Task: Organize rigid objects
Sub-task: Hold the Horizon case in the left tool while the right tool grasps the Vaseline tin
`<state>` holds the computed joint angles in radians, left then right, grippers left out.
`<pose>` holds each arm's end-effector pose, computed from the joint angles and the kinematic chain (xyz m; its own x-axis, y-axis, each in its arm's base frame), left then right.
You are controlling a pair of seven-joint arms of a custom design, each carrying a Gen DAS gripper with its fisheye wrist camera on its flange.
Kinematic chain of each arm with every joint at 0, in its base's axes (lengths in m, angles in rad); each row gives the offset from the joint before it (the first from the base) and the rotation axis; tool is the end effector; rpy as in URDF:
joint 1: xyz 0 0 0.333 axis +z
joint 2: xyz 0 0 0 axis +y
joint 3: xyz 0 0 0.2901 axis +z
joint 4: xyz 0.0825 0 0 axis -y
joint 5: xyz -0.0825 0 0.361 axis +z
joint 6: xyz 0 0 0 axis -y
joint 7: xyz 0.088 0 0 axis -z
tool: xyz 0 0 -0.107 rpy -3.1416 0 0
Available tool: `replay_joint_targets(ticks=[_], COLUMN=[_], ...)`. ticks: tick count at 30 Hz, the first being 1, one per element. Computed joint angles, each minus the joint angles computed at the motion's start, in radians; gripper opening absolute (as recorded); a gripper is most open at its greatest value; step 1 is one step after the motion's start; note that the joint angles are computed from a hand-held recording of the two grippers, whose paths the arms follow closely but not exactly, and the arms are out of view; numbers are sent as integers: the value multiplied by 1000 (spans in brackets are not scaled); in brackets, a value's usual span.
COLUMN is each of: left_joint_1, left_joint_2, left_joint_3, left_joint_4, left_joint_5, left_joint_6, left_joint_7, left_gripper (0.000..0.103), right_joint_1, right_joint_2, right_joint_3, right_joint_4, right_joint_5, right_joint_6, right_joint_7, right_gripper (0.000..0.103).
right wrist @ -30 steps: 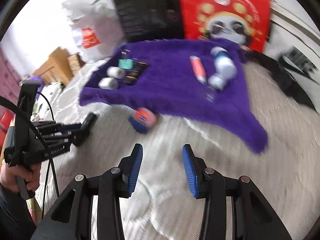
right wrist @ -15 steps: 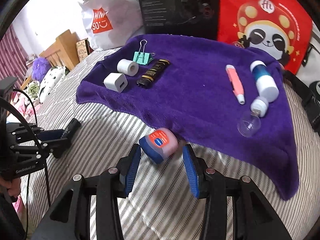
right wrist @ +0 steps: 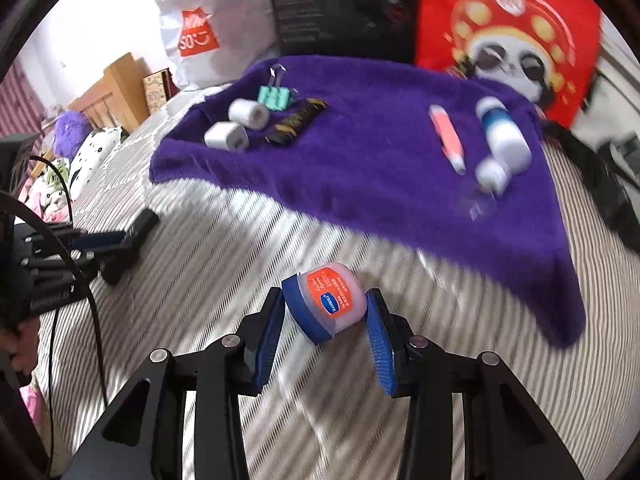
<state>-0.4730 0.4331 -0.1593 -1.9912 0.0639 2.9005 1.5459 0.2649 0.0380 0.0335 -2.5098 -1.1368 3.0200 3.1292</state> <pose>0.5044 -0.3665 0.2924 -0.5998 -0.7994 0.0359 -0.7185 0.5183 -0.4637 0.4152 0.1983 0.2874 -0.1204 -0.9845 -0.1279 -0.8441 0.1693 -0.5087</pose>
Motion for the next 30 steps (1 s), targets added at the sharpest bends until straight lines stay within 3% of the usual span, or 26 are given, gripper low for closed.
replay_joint_targets(ticks=[4, 15, 19, 23, 30], left_joint_1=[-3, -12, -51, -37, -56], left_joint_2=[1, 6, 9, 13, 20], left_joint_3=[3, 10, 49, 36, 53], left_joint_4=[2, 3, 11, 11, 35], left_joint_5=[3, -1, 46, 46, 75], left_joint_6=[0, 13, 6, 15, -17], left_joint_7=[-2, -16, -58, -63, -100], left_gripper=[22, 22, 22, 22, 22], right_joint_1=[6, 24, 28, 25, 29], right_joint_2=[-11, -5, -5, -4, -3], right_joint_3=[7, 22, 23, 19, 24], right_joint_4=[-15, 4, 5, 6, 10], right_joint_5=[-41, -42, -41, -72, -73], right_joint_6=[-22, -94, -105, -95, -111], right_joint_7=[58, 56, 71, 134, 127], right_gripper=[41, 42, 42, 42, 42])
